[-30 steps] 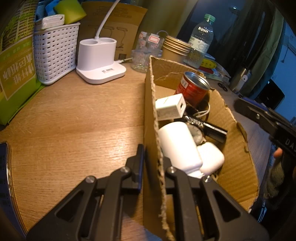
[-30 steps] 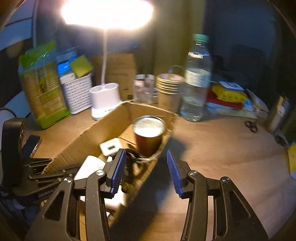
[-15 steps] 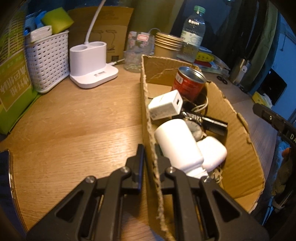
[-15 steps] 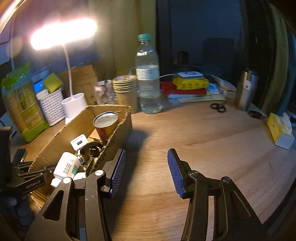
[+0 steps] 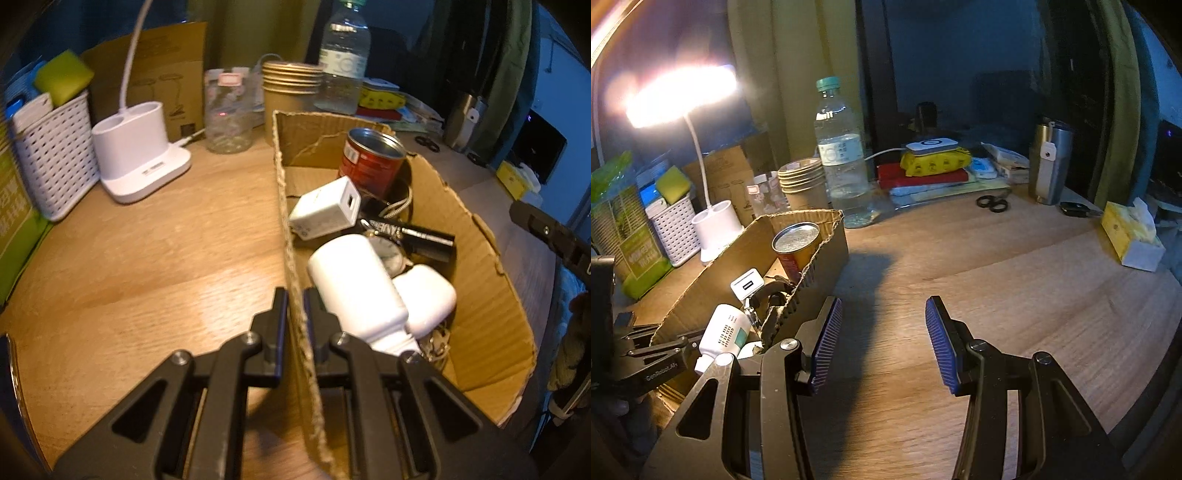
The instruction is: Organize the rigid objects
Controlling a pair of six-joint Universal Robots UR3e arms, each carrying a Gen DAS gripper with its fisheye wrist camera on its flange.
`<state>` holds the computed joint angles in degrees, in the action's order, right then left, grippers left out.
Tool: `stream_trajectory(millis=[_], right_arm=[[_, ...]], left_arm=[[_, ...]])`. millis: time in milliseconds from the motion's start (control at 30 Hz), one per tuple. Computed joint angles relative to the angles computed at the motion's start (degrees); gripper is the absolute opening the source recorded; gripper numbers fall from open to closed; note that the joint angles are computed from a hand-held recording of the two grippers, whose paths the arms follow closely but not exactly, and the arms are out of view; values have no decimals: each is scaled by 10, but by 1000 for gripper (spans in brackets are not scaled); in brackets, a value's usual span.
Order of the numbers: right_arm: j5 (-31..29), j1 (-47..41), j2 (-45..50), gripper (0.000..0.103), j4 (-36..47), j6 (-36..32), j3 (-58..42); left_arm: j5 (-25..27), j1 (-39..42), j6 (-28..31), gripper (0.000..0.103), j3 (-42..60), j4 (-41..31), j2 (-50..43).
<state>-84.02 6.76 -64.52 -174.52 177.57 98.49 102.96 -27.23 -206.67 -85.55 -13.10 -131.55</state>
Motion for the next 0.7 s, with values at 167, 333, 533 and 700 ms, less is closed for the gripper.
stream_trajectory(millis=[167, 333, 533, 700], right_arm=[[0, -5, 1, 50, -10, 6, 8], [-7, -5, 3, 51, -15, 7, 10], [-21, 0, -3, 61, -31, 10, 17], [-31, 4, -13, 62, -40, 16, 25]], left_arm=[[-2, -3, 12, 8, 45, -26, -20], [2, -6, 17, 9, 79, -45, -39], [30, -15, 13, 27, 65, -39, -29], [86, -33, 3, 70, 25, 18, -11]])
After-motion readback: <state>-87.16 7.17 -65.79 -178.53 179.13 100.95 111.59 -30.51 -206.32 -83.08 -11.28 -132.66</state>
